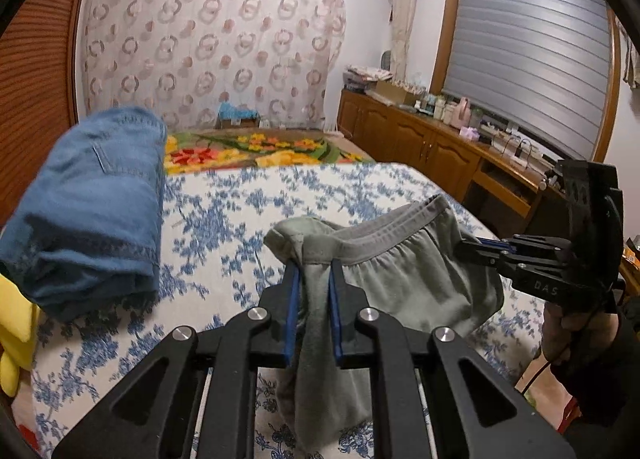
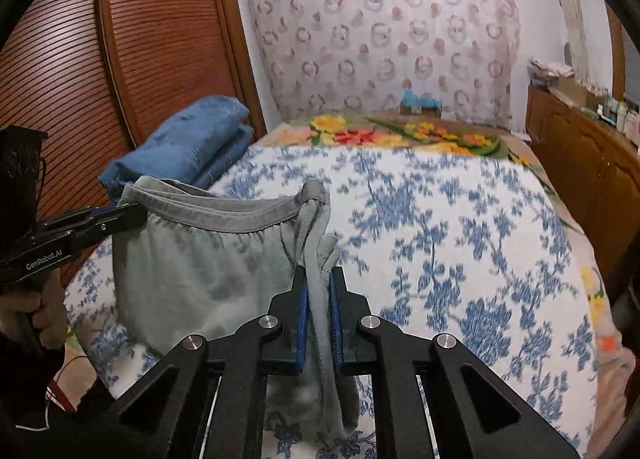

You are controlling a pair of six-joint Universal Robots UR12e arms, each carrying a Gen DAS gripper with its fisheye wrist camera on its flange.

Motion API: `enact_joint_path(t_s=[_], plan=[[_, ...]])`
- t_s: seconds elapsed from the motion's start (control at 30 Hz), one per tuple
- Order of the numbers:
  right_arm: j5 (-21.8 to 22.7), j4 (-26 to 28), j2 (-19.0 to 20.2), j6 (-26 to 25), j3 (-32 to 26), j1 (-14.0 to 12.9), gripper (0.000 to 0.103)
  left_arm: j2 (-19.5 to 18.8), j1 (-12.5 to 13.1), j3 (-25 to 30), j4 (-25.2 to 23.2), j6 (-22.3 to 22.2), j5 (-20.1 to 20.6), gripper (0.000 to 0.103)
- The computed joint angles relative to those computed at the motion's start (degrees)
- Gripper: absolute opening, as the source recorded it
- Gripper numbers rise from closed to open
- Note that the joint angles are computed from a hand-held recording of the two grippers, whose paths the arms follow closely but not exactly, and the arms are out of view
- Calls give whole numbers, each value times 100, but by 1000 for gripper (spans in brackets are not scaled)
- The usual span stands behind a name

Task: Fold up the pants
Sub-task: 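Lift the folded shorts up by the waistband with the left tool, then carry the held shorts over the folded blue jeans with the left tool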

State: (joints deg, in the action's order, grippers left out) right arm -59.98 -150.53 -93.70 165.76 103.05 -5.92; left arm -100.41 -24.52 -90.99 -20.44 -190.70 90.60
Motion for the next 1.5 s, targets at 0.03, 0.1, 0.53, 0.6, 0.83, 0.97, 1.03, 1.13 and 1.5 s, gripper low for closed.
enact_joint_path(t_s=[0.03,0.1,0.53,0.6,0.83,0.97,1.03,1.13,1.5], plan=[[7,-34,-19,-11,0,-4,10,13,-2,8,32,21,13,14],[26,-104,-53,-41,-10,-8,9,28,-9,29,76,57,59,14],[118,-543,-84,-264,-163,47,9,178,-2,71,436,260,389,14],[148,-567,-85,-291,-178,61,9,204,-7,62,475,302,446,14],[197,-622,-43,-427,-274,89,9,307,21,7,609,373,572,14],[224,-631,22,-502,-374,115,9,358,52,-45,661,387,638,14],[250,-647,56,-560,-390,126,9,364,56,-57,650,377,673,14],[269,-616,149,-672,-457,166,9,365,110,-97,654,339,669,14],[236,-444,728,-1123,-1054,359,9,248,335,-22,537,213,763,14]])
